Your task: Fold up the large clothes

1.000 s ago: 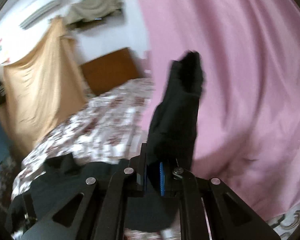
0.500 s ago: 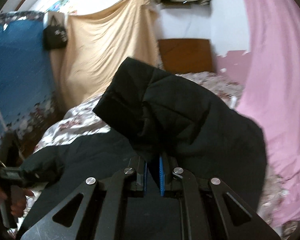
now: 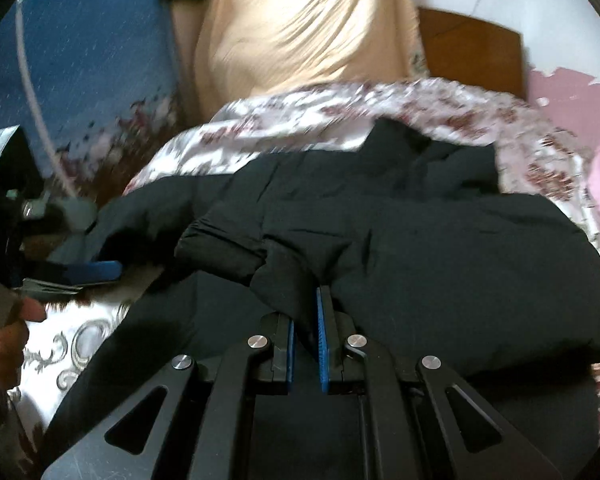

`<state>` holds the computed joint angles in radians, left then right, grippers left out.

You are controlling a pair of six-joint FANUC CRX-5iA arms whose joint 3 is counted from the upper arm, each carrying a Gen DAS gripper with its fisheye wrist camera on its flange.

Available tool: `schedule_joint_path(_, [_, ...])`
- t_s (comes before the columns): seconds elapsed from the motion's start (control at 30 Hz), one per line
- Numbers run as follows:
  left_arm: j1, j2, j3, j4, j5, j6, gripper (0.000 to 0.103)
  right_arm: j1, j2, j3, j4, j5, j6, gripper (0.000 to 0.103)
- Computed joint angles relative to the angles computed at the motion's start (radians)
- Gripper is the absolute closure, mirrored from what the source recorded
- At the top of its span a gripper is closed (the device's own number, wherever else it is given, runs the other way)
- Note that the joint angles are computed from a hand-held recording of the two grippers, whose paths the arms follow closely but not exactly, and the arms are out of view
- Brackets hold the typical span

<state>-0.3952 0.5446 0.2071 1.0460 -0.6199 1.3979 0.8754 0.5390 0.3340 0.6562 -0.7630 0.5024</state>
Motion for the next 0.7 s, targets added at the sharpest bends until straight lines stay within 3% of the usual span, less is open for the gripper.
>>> schedule_joint_path(0.17, [-0.026,0.036,-0.039,0.197,0.019,-0.112,0.0,0.014,0.045,0.052,-0.056,-0.017,0.041,0.094])
schedule_joint_path(0.27, [-0.039,0.073,-0.015,0.256,0.022,-0.108,0.002,0.015,0.042,0.036,-0.058,-0.011,0.042,0.094])
schedule_joint_path(0.33, [-0.043,0.1,0.006,0.281,0.013,-0.083,0.011,0.018,0.04,0.022,-0.051,-0.002,0.039,0.094])
schedule_joint_path(0.4, [-0.049,0.126,0.029,0.295,0.008,-0.05,0.029,0.02,0.046,0.025,-0.051,-0.01,0.05,0.094])
schedule_joint_path(0.43, [-0.051,0.136,0.041,0.284,0.011,-0.031,0.033,0.022,0.046,0.02,-0.048,-0.009,0.052,0.094])
schedule_joint_path(0.53, [-0.049,0.169,0.109,0.17,0.019,0.066,0.066,0.028,0.04,0.008,-0.048,-0.014,0.058,0.094])
schedule_joint_path(0.57, [-0.045,0.181,0.145,0.095,0.017,0.119,0.088,0.027,0.042,0.02,-0.06,-0.027,0.077,0.093])
schedule_joint_path(0.6, [-0.038,0.193,0.192,-0.006,0.009,0.18,0.093,0.029,0.037,0.017,-0.065,-0.029,0.089,0.092])
schedule_joint_path(0.7, [-0.039,0.185,0.241,-0.167,0.052,0.249,0.095,0.03,-0.019,-0.025,-0.098,-0.033,0.155,0.082])
